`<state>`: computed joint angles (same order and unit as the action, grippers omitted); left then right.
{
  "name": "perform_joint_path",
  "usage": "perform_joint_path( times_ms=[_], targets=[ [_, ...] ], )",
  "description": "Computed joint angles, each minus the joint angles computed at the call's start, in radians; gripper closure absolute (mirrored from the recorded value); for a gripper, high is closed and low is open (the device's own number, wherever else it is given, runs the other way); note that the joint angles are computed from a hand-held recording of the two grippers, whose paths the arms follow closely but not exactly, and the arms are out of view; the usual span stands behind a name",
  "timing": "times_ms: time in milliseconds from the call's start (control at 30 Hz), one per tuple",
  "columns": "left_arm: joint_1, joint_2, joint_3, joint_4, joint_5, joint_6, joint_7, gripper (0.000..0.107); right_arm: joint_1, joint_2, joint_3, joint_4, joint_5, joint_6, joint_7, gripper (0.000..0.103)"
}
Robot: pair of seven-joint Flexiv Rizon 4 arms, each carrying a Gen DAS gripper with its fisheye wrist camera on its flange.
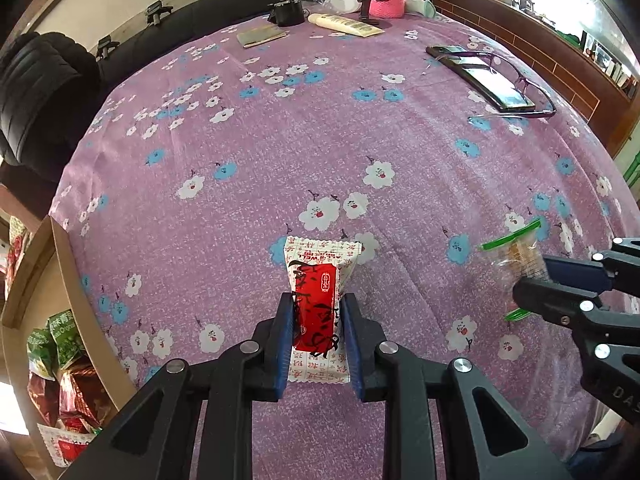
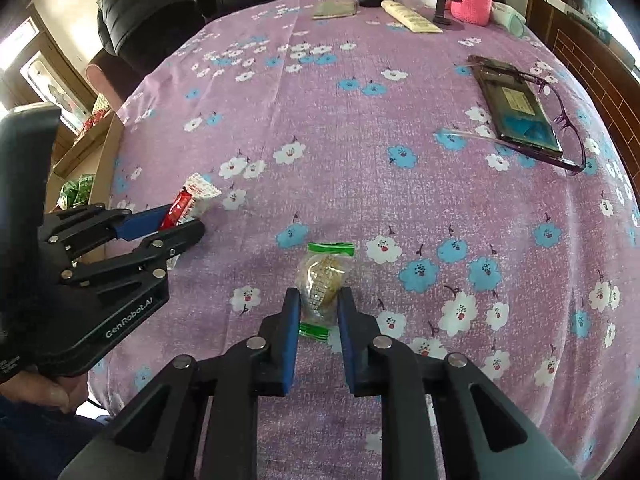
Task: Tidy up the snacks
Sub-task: 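Lift the white-red sachet and clear packet off the table with both grippers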
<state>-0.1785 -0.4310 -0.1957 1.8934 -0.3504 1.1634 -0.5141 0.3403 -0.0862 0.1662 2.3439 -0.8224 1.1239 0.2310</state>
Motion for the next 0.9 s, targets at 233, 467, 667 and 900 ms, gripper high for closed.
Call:
perform_joint_path(
  times_ms=[233, 467, 667, 900],
  targets=[
    [0.004, 0.000, -0.001, 0.006, 0.003, 0.037, -0.007, 0.083, -0.004, 0.009, -0.001, 0.005, -0.040, 0.003, 0.026, 0.085],
    [0.018, 0.006, -0.018, 0.019, -0.011, 0.073, 0.013, 0.083, -0.007, 0.005, -0.001, 0.003, -0.041, 0.011, 0.015, 0.085],
    [0.025, 0.008, -0.024, 0.021, -0.021, 0.087, 0.023, 0.083, -0.007, 0.000, -0.003, -0.001, -0.040, 0.016, 0.008, 0.085],
    [0.031, 0.013, -0.030, 0.028, -0.033, 0.098, 0.036, 0.083, -0.006, 0.000, -0.004, -0.001, -0.042, 0.017, 0.009, 0.085]
  ],
)
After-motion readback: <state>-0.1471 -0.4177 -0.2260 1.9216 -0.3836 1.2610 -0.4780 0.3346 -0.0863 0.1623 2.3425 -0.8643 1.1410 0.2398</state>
